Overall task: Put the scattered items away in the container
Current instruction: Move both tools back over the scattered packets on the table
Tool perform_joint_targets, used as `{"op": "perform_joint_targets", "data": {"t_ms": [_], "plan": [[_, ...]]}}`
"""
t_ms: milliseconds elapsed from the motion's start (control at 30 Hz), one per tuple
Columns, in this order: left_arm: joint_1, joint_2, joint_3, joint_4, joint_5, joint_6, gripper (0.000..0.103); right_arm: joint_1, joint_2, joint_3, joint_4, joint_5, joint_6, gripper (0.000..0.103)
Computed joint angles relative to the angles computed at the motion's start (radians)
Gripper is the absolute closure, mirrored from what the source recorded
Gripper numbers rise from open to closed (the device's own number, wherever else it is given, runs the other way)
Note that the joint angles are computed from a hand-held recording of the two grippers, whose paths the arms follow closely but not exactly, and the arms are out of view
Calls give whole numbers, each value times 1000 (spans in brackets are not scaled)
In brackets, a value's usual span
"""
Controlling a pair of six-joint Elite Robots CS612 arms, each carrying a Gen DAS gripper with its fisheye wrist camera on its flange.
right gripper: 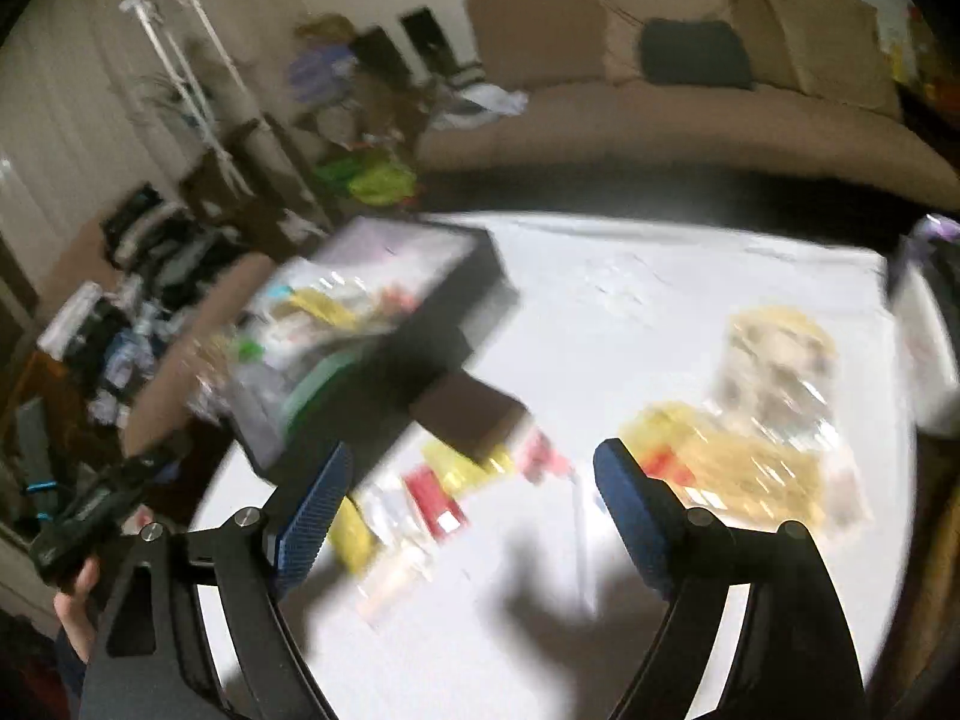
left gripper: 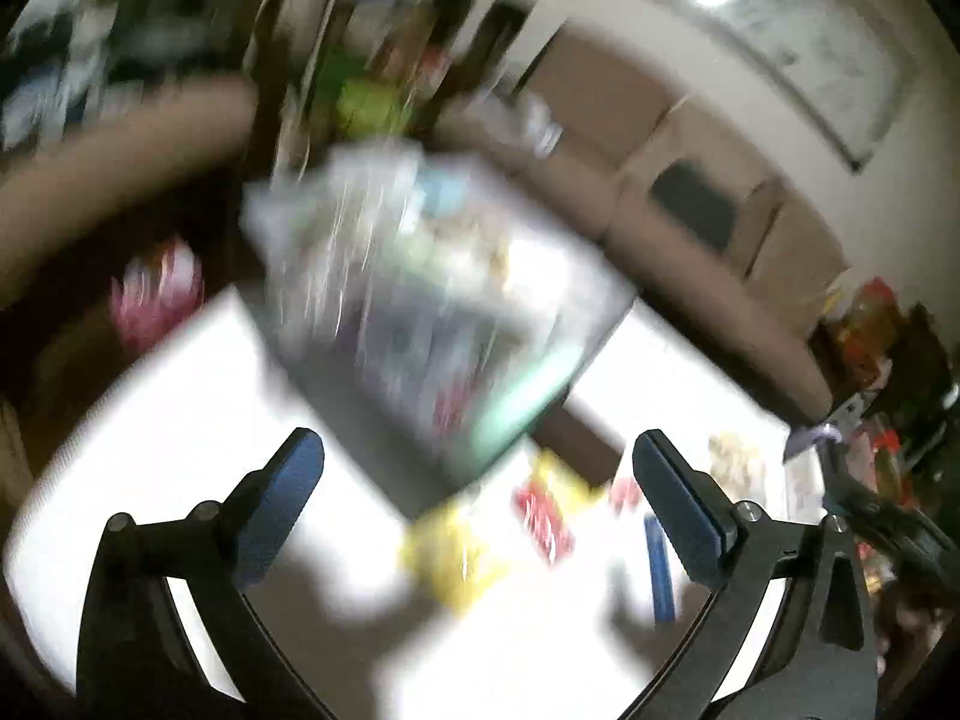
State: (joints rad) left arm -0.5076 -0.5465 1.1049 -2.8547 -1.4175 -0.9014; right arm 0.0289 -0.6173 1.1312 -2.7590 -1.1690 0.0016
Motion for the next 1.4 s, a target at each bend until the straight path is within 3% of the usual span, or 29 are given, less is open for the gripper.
{"op": "perform_joint_targets", "data": {"t_ms": [133, 233, 333, 467, 567, 667, 733, 767, 800, 900, 967, 1000, 1133, 1200, 1233, 1300, 1400], "plan": [[-4, 12, 14, 13, -97, -25, 0, -15, -39, 105, -38, 30, 48, 17], [-17, 22, 14, 58, -96, -73, 0, -7, -39, 105, 21, -41, 59, 17], [-18, 67, -55, 185, -122, -110, 0, 10, -44, 106, 69, -131, 6, 17], [-20, 121, -140, 318, -96, -169, 0, 13, -50, 119, 57, -103, -71, 17], [-30, 140, -173, 344, 3, -166, 4, 14, -41, 103, 70, -100, -79, 17], [-34, 145, -187, 372, 36, -164, 20, 13, -25, 76, 111, -107, -70, 17], [-39, 140, -195, 427, 71, -146, 52, 12, -14, 59, 136, -105, -69, 17], [-39, 137, -192, 432, 65, -136, 56, 12, -8, 49, 148, -106, -71, 17], [-35, 131, -182, 418, 37, -125, 64, 13, -3, 42, 156, -108, -73, 17], [-24, 108, -148, 361, -60, -81, 101, 15, 8, 24, 173, -103, -79, 17], [-11, 79, -109, 300, -166, -47, 103, 14, 14, 18, 172, -79, -77, 17], [-12, 59, -82, 275, -172, -29, 103, 14, 17, 16, 171, -62, -75, 17], [-31, -35, 22, 223, -72, 107, 103, 23, 38, -1, 203, -21, -103, 17], [-29, -47, 24, 237, -23, 147, 103, 35, 49, -10, 223, -24, -136, 17], [-25, -45, 16, 265, -7, 151, 103, 42, 54, -13, 226, -23, -157, 17], [-5, -21, -28, 342, -44, 119, 99, 58, 67, -18, 229, -11, -205, 17], [23, 0, -42, 376, -143, 34, 82, 90, 78, 8, 134, -1, -278, 17]]}}
